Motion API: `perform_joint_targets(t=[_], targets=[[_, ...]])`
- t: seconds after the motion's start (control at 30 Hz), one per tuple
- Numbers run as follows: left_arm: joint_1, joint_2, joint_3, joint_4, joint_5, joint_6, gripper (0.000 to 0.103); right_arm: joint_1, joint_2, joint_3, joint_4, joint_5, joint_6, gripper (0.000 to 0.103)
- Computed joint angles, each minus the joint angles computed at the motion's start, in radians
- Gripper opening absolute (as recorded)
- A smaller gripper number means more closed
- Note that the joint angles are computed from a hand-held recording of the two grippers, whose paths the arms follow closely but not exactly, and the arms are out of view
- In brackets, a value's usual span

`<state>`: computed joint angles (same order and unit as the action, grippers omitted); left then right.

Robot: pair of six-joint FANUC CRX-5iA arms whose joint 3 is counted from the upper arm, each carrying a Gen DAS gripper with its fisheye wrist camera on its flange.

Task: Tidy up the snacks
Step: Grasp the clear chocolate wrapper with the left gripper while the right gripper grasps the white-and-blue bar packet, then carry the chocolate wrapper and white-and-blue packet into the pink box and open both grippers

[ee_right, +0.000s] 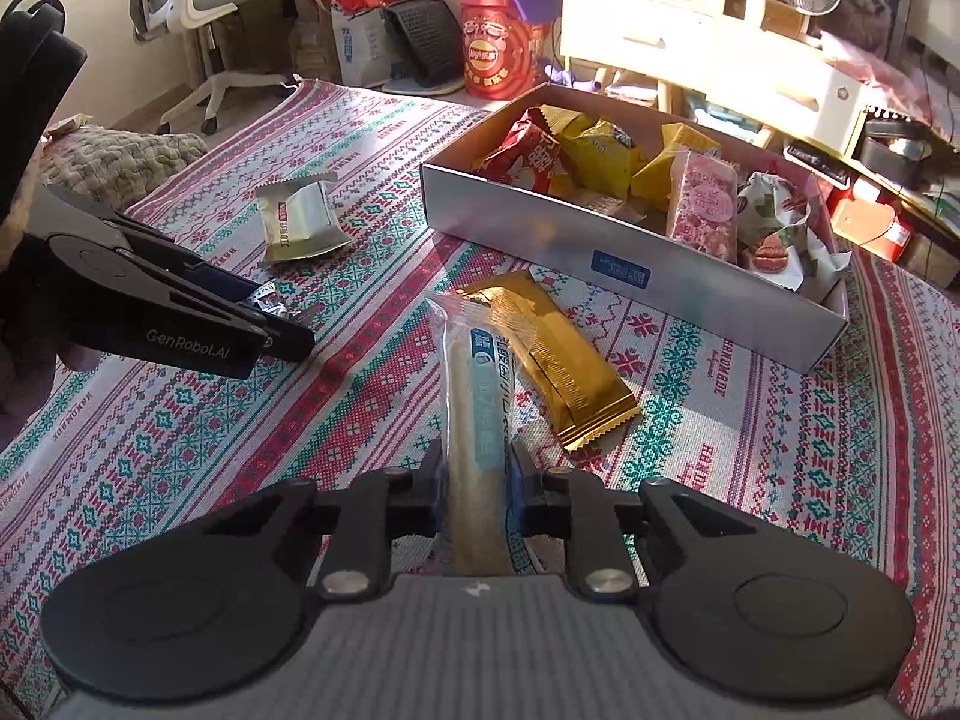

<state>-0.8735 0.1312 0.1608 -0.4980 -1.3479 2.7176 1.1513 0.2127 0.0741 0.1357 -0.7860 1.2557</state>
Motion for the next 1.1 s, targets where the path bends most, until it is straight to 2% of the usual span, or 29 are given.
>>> perform_joint_targets(t=[0.37,0.73,0.93,1.1], targets=[[-0.005,-0.027,-0.006,-0.021,0.034,0.043,0.045,-0.025,-0.019,0.022,-0.066,0.019,0.003,0.018],[-0.014,-0.017,0.048,-0.077,0.059,0.087,0.045,-0.088,-0.017,0.047,-0.056,0.073,-0.092,0.018],[0.003,0.027,0.106,-0.084,0.071,0.046,0.045,-0.137,0.006,0.077,-0.061,0.092,-0.138,0.018],[0.02,0.082,0.177,-0.097,0.073,-0.02,0.045,-0.182,0.047,0.139,-0.12,0.093,-0.132,0.018]])
